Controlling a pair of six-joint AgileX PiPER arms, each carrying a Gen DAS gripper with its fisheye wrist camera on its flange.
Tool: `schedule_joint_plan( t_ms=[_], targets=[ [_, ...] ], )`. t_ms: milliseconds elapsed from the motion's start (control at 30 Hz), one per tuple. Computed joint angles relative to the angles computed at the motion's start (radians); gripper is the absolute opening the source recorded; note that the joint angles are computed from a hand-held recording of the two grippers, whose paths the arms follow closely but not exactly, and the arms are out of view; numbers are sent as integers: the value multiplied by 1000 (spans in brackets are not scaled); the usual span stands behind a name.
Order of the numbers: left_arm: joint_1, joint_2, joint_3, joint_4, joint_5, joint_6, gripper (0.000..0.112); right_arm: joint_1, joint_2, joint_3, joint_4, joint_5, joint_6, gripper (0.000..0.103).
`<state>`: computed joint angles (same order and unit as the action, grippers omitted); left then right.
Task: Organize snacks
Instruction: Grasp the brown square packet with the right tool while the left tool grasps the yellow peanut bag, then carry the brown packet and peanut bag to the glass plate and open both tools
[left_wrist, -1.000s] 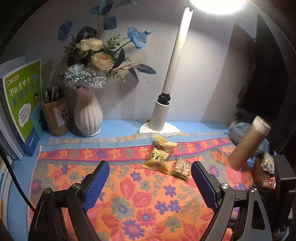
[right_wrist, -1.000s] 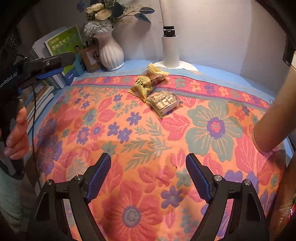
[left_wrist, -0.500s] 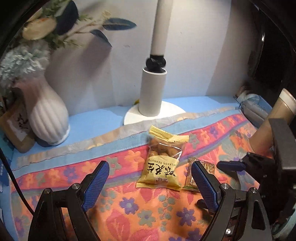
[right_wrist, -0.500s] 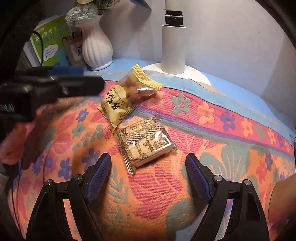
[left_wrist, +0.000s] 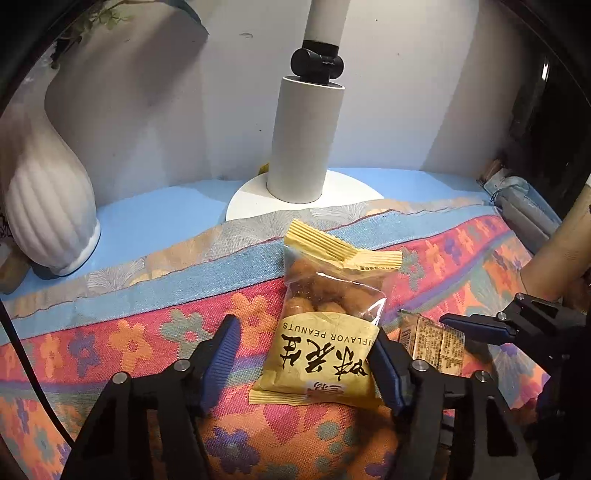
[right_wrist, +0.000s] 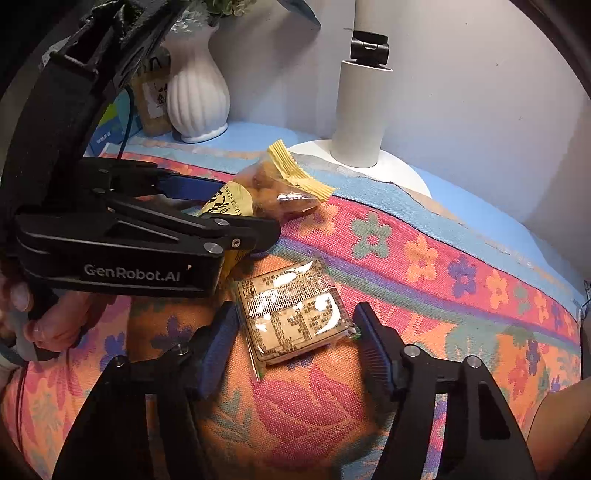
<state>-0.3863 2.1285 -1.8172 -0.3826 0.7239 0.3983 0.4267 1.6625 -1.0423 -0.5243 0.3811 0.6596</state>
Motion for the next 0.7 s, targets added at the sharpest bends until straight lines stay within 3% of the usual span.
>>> schedule_joint_plan(
  t_ms=[33, 267, 433, 700],
  targets=[
    [-8, -8, 12, 1, -12, 10, 46, 4, -4, 5, -19, -1, 14, 56],
    [-38, -76, 111, 76, -57, -82, 42, 63, -38, 54, -207, 35, 202, 53],
    [1, -234, 345, -8, -110, -16, 42, 94, -106, 129, -181, 32, 237, 52],
    [56, -521, 715, -216, -131, 164, 42, 331, -274, 323, -344, 163, 606, 52]
  ],
)
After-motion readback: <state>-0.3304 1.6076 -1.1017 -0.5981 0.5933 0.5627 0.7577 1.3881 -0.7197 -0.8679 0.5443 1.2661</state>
